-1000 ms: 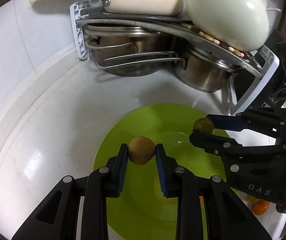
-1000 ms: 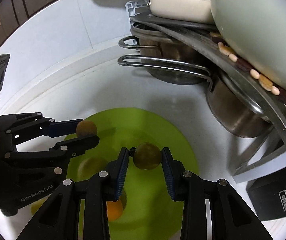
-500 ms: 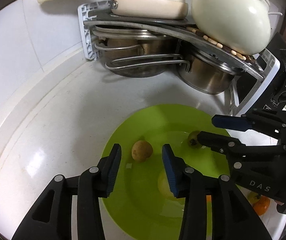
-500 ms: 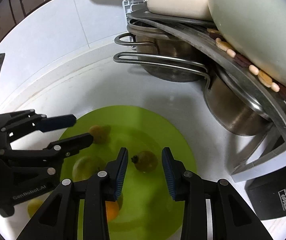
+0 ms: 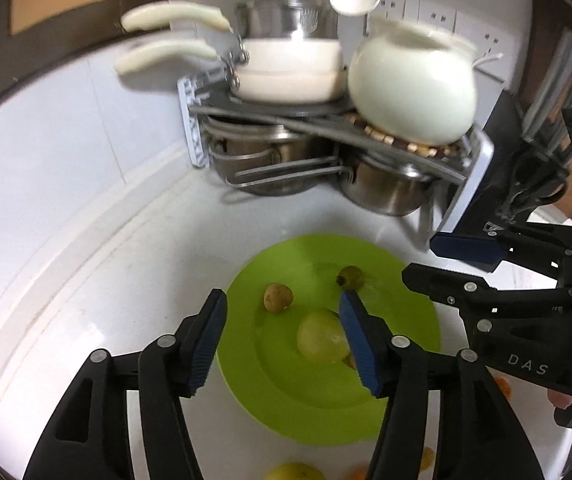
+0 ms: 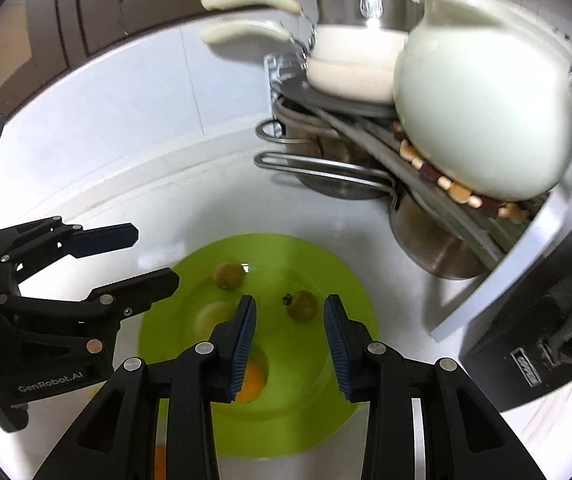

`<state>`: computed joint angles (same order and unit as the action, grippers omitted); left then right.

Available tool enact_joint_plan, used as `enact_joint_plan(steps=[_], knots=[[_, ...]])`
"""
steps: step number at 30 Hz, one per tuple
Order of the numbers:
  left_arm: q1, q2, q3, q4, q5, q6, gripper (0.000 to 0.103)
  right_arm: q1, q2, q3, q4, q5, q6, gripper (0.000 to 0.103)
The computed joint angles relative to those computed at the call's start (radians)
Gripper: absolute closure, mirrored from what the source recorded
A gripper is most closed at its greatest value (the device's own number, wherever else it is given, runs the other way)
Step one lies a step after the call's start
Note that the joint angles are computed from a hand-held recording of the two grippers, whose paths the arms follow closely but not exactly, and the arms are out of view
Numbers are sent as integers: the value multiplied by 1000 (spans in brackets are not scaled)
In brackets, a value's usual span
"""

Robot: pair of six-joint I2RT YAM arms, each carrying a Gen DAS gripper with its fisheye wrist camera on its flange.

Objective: Organize fruits
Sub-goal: 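Open the left tool to drop the kiwi while the right tool releases the green tomato on the plate, then withdraw both tools from the plate toward the remaining fruits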

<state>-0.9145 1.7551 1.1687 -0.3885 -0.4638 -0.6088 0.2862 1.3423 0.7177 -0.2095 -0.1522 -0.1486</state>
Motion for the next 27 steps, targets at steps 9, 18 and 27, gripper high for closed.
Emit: enact_joint_plan(steps=[9, 18, 27], knots=[[-123, -170, -86, -67, -126, -111, 35, 48, -337, -128, -80, 78, 17, 51], [-296, -244, -94, -184, -279, -248, 28, 141, -692, -205, -243, 197, 53, 51], [-441, -223, -62, -316, -374, -392, 23, 241, -936, -240, -419, 296, 108, 45]])
